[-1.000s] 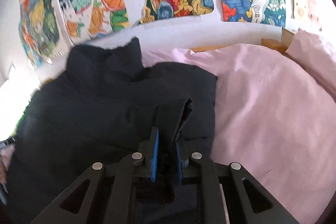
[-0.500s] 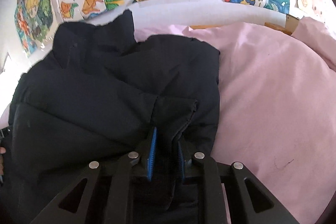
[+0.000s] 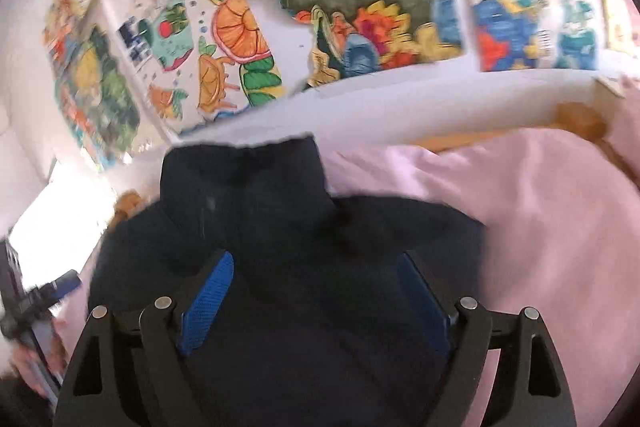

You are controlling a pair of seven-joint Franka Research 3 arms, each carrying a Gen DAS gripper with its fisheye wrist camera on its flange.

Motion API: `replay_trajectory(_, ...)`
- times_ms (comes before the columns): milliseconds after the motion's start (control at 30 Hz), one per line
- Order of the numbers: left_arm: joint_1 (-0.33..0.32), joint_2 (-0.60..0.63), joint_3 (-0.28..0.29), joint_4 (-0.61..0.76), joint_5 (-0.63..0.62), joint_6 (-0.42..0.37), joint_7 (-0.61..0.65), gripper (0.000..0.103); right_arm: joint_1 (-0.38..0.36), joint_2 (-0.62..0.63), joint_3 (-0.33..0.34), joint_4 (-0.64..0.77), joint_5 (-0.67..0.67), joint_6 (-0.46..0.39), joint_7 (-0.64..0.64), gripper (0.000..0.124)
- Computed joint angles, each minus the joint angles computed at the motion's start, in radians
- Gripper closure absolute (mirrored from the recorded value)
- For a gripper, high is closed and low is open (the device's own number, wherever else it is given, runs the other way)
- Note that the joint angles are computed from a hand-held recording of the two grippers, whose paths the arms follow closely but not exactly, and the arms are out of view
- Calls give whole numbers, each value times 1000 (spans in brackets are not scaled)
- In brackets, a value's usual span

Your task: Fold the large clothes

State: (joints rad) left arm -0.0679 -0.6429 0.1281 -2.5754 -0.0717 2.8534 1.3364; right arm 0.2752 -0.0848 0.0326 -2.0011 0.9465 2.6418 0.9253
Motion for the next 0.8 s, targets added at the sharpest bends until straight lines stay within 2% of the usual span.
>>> replay_trajectory(33, -40, 62, 33, 52, -19, 5, 28, 1, 2, 42, 7, 50, -23, -5, 52, 40)
replay_trajectory(67, -55, 127, 41, 109, -34, 0, 37, 1, 7, 108, 20, 126, -65, 2, 127, 40)
replay_trajectory(133, -51, 215, 32, 189, -56, -14, 43, 1, 21, 198, 36, 219, -192, 31, 257, 40)
replay_trajectory(233, -30, 306, 9, 269, -87, -21, 74, 1, 34, 274, 46, 274, -309, 86, 384, 44)
replay_trajectory(333, -85, 356, 39, 319, -226, 7, 194, 2, 33, 332, 58, 313, -352, 117, 475, 54)
replay_trajectory(433, -134, 398, 50, 363, -362, 33, 306, 2, 0, 340, 91, 309, -303, 113, 465, 78)
replay_trajectory(500, -69, 443, -25, 403, -280, 26, 231, 3, -25, 330, 112, 298, -245, 99, 420, 101)
replay_trajectory(533, -18, 465, -74, 424, -197, 7, 152, 5, -43, 324, 125, 294, -200, 78, 373, 104)
replay_trajectory(567, 20, 482, -111, 442, -131, -13, 85, 18, -50, 315, 130, 287, -172, 70, 339, 108)
replay_trajectory(600, 33, 495, -125, 455, -115, -26, 67, 41, -52, 304, 131, 276, -153, 69, 307, 109)
replay_trajectory(667, 50, 511, -141, 472, -114, -47, 28, 68, -49, 276, 130, 245, -123, 77, 242, 110)
replay_trajectory(767, 46, 495, -142, 446, -176, 4, 53, 88, -48, 215, 121, 187, -58, 67, 144, 111)
replay_trajectory(800, 48, 482, -148, 430, -164, 22, 51, 91, -44, 192, 115, 166, -43, 68, 110, 111)
